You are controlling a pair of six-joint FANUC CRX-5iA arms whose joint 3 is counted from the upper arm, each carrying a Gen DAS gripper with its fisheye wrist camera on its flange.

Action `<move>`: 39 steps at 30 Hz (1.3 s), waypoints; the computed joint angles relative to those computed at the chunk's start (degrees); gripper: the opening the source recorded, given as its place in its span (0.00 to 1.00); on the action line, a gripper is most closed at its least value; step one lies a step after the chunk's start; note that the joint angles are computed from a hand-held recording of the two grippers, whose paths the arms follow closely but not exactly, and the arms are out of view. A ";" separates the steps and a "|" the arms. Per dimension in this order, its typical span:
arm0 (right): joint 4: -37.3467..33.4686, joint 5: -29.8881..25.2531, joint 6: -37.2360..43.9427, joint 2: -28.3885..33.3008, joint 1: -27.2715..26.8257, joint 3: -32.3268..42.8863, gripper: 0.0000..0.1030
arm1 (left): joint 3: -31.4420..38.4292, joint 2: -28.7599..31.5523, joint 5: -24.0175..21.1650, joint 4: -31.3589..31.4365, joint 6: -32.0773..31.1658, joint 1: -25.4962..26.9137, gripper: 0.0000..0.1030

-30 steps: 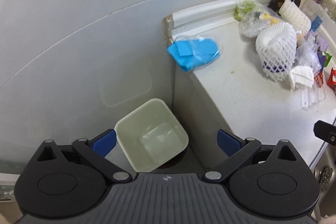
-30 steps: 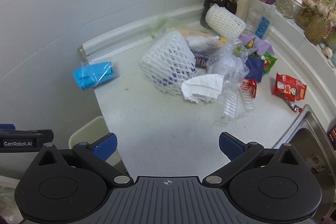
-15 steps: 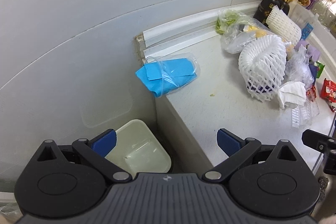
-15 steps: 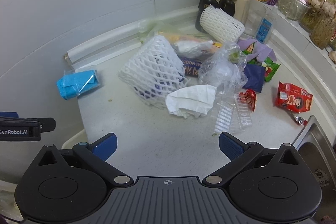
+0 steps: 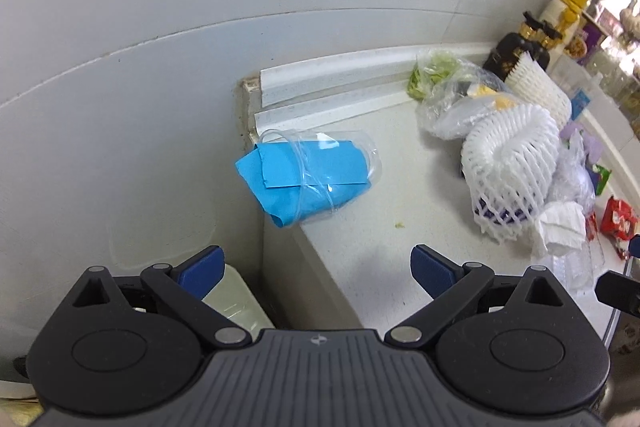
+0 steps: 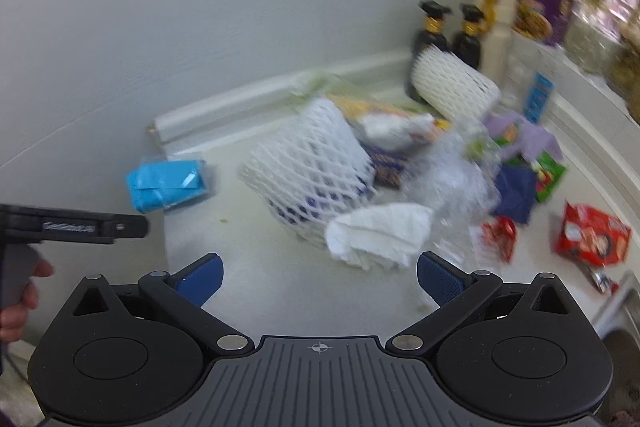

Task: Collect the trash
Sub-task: 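Grasp the blue wrapped item with left tool while right tool grasps white foam net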

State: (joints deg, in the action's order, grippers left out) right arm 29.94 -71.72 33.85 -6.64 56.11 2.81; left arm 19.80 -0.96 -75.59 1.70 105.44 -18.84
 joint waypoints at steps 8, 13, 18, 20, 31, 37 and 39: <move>-1.62 14.07 4.02 -0.54 -4.55 -3.97 1.00 | -9.99 -3.84 11.76 8.07 4.88 5.29 0.81; -0.17 16.82 4.02 1.82 -6.65 -4.37 0.99 | -10.54 -3.64 15.23 8.82 4.64 5.52 0.63; 2.58 17.33 2.74 4.27 -7.55 -4.41 0.96 | -10.73 -2.59 15.83 10.49 3.81 5.82 0.44; 3.47 17.75 1.88 5.01 -7.67 -4.49 0.95 | -10.84 -2.22 15.93 11.01 4.03 5.95 0.38; 3.22 18.38 -3.65 7.02 -8.61 -3.91 0.76 | -7.20 0.53 13.26 8.99 4.59 5.09 0.22; 0.60 18.88 -5.24 6.50 -9.36 -3.77 0.35 | -6.33 1.12 12.33 8.27 5.69 4.78 0.08; 1.52 19.05 -6.05 6.13 -9.25 -4.36 0.27 | -6.63 0.78 12.96 8.64 5.28 4.85 0.04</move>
